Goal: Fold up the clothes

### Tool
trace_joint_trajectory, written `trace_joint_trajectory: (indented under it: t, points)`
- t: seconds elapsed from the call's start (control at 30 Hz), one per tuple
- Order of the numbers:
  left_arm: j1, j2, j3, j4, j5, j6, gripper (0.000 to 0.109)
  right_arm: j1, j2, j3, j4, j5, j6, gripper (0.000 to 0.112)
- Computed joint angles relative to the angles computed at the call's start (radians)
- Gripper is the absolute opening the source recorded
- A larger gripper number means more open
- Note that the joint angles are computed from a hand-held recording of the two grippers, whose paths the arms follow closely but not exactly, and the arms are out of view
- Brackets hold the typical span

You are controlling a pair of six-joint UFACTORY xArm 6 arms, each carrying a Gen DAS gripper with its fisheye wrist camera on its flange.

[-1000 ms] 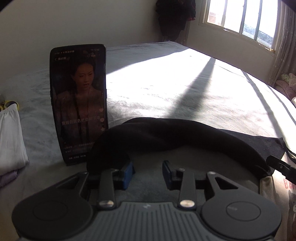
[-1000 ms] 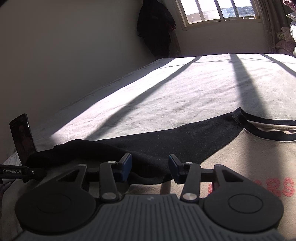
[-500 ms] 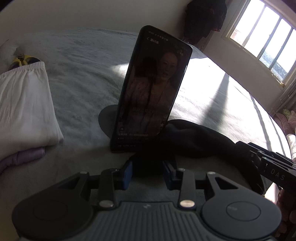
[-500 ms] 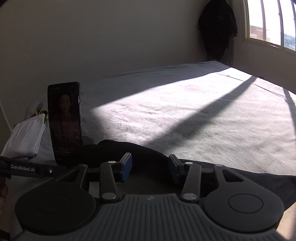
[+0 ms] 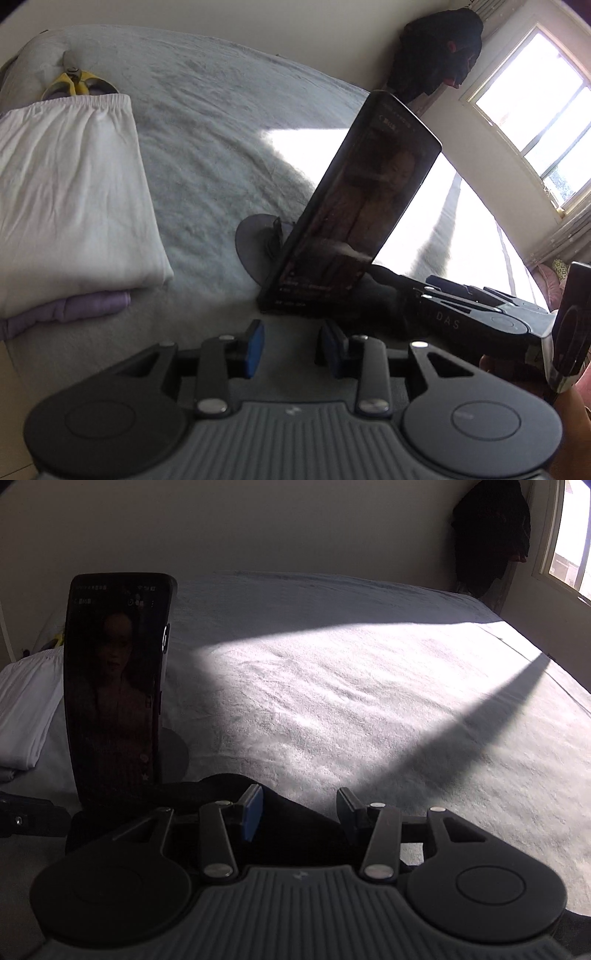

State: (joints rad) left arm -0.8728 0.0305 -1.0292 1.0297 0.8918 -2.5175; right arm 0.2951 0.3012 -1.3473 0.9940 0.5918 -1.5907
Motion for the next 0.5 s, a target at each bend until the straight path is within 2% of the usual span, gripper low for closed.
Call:
trace_joint_trajectory:
  t: [0.03, 0.07, 0.27, 0.5]
  points:
    - [0.002, -0.008, 0.011, 0.007, -0.015, -0.012, 0.034, -0.003, 0.004, -0.005, -0.028, 0.010, 0.020, 0.030]
    - [0.005, -0.013, 0.019, 0.012, -0.028, -0.023, 0.034, -0.006, 0.008, -0.011, -0.055, 0.020, 0.039, 0.006]
    - [0.027, -0.020, 0.041, 0.032, -0.093, -0.056, 0.034, -0.078, -0.061, 0.030, 0.028, 0.118, 0.029, 0.007]
    - [0.047, -0.041, 0.079, 0.063, -0.149, -0.108, 0.034, -0.184, -0.225, 0.193, 0.083, 0.242, -0.102, 0.007]
